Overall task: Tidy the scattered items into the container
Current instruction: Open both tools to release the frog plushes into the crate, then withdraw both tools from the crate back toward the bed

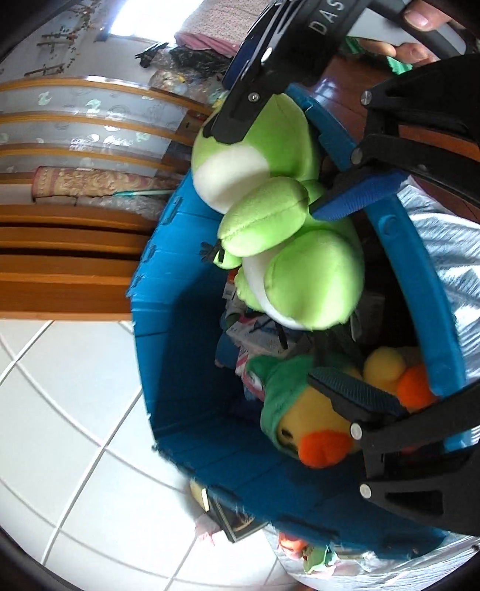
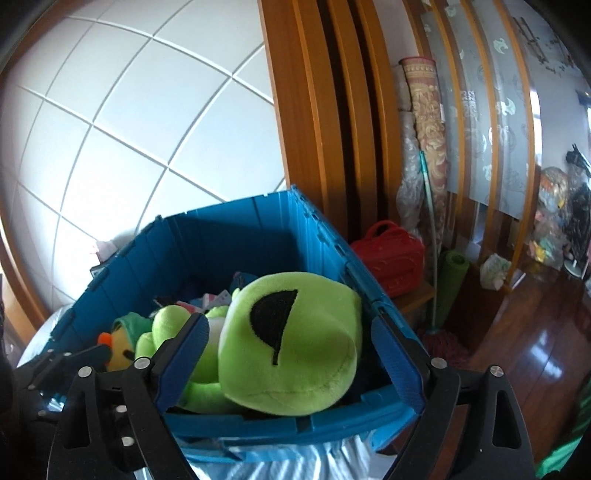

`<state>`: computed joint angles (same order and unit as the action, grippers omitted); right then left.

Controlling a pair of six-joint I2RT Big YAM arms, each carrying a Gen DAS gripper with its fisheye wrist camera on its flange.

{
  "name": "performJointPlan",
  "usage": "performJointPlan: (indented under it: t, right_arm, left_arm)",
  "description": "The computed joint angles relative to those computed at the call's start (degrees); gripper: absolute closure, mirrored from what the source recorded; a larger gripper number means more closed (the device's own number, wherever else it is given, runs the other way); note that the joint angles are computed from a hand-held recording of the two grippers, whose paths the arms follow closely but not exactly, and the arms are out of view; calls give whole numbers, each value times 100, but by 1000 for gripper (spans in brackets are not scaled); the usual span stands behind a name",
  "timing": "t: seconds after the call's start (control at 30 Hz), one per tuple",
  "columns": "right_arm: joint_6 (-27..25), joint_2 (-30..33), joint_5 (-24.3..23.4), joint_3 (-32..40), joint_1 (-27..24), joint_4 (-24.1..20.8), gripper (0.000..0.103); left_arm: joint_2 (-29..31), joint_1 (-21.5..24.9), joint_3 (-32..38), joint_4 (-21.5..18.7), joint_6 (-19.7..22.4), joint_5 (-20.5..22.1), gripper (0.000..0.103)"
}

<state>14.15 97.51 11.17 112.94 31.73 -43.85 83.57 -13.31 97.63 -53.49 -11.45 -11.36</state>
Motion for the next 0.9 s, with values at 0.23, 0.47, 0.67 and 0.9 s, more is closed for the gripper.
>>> performJointPlan:
  t: [0.23, 0.47, 0.67, 0.9]
  right_arm:
    - [-83, -287, 132, -306, 185, 280, 1]
    - [-70, -651, 430, -658, 215, 361, 1]
    - [-9, -813, 492, -881, 183, 298, 1]
    - [-22, -916, 202, -1043, 252, 477, 1]
  left_arm:
    - [-571, 30, -495, 427, 41, -320, 4]
    - [-772, 53, -661, 441, -24, -249, 3]
    - [-929, 4, -857, 534, -82, -278, 3]
    - [-1267, 7, -1124, 506, -76, -579, 3]
